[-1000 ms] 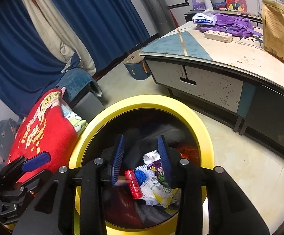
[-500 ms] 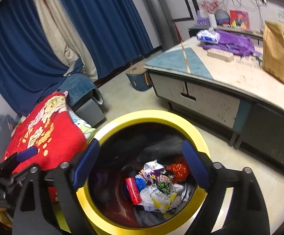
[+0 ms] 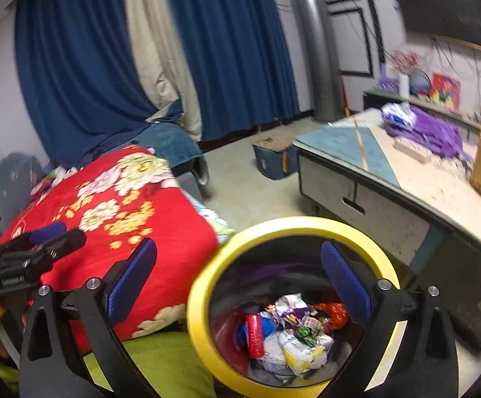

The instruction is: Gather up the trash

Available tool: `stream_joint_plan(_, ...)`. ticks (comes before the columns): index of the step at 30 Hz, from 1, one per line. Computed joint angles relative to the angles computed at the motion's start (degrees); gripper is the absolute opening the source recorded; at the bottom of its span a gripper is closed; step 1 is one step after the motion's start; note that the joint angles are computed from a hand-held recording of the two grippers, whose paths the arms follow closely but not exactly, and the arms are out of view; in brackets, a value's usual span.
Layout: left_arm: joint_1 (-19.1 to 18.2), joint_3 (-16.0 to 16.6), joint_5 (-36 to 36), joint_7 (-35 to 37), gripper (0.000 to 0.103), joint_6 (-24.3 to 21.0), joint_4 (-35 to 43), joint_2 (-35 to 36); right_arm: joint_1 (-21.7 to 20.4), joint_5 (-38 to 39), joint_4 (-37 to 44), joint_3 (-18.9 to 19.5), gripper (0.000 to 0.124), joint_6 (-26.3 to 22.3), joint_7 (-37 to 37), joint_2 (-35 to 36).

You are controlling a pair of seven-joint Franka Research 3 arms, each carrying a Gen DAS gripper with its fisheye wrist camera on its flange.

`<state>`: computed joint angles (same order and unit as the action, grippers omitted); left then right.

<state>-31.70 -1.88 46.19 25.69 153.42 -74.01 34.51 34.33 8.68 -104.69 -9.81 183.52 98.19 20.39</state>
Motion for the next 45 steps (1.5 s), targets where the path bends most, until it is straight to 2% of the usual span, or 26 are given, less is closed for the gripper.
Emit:
stream_joint_plan(2,-0.94,1.56,2.12,-3.09,0.092,-0.26,-2.63,-2.20,2.61,-0.86,-0.02,-1.75,0.097,1.21,0.19,0.14)
stream_joint_plan(5,-1.78,2.80,6.92,-8.30,0.092,-1.18,-6.61,-5.55,4.04,-0.84,-0.17,-1.52,0.097,3.12,-1.75,0.18)
stream_joint_plan(8,-2.09,2.78,12.19,-13.25,0.092,-2.70,-10.41,-8.80,9.18,0.94,-0.98,-5.29,0.097,6.26,-3.46,0.49)
stream_joint_plan(13,-2.65,2.29,22.60,-22.55,0.092,-5.00,-17.01,-14.30,7.87,3.29,-2.62,-1.17,0.097,11.12,-6.89,0.12)
stream_joint_plan(15,-2.78,1.79,27.10,-26.63,0.092,-6.01,-19.64,-16.28,10.89,5.48,-3.24,-3.17,0.097,14.61,-10.03,0.49)
stream_joint_plan(17,-2.50,0.78,30.17,-29.22,0.092,-7.10,-21.71,-17.71,11.73,7.37,-3.77,-2.89,0.097,19.16,-12.11,1.05)
stream_joint_plan(23,-0.68,-2.41,38.65,-38.98,0.092,-9.72,-26.50,-21.00,10.59,12.36,-5.04,0.63,0.097,29.68,-15.74,2.32)
stream_joint_plan(32,3.75,-7.91,42.13,-41.58,0.092,-11.45,-27.02,-21.12,7.12,17.54,-4.03,5.66,0.097,28.68,-21.78,2.70)
stream_joint_plan(45,4.76,-9.06,42.43,-41.60,0.092,-11.55,-26.91,-21.02,0.44,20.35,-3.23,14.58,0.097,29.76,-28.32,3.13)
